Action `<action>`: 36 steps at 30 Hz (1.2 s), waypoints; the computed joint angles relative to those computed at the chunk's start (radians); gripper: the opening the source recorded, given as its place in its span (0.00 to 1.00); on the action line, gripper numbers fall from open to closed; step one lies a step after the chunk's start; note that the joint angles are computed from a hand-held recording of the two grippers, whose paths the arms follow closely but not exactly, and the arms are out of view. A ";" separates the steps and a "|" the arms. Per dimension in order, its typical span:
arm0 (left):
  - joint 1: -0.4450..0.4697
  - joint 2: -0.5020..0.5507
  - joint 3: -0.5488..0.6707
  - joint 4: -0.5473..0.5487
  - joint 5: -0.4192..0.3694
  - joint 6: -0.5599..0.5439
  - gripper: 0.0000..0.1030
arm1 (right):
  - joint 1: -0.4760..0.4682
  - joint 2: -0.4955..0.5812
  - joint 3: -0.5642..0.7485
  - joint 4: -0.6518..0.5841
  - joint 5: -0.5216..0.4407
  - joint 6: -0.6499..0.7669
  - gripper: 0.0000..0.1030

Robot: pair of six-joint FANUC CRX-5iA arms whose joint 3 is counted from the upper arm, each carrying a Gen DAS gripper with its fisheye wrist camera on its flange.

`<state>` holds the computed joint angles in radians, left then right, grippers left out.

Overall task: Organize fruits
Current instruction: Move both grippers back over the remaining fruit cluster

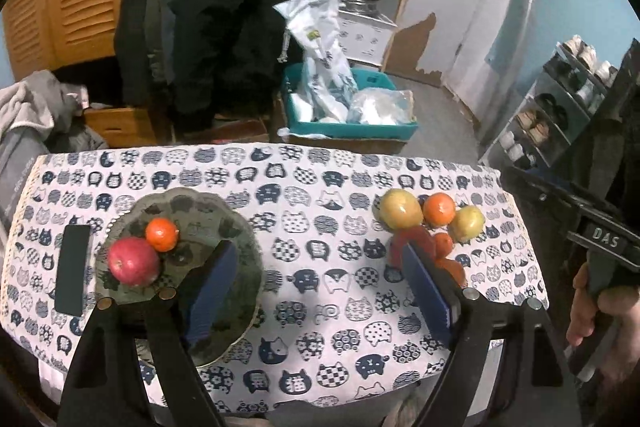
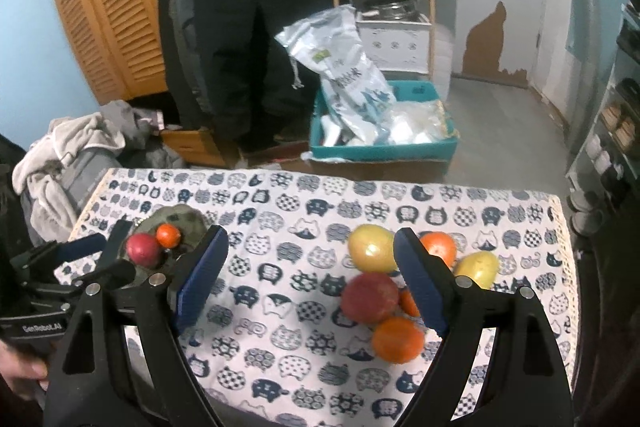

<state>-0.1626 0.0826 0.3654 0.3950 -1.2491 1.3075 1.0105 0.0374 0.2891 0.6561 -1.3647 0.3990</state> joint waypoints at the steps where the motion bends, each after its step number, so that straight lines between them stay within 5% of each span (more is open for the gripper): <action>1: -0.008 0.004 0.005 -0.006 -0.001 0.001 0.83 | 0.000 -0.007 -0.011 0.001 -0.005 -0.008 0.83; 17: -0.144 0.093 0.048 -0.090 -0.059 -0.033 0.83 | -0.048 -0.118 -0.191 -0.127 -0.064 -0.060 0.83; 36: -0.207 0.187 0.075 -0.174 -0.113 -0.027 0.83 | -0.158 -0.124 -0.290 -0.386 0.007 -0.040 0.83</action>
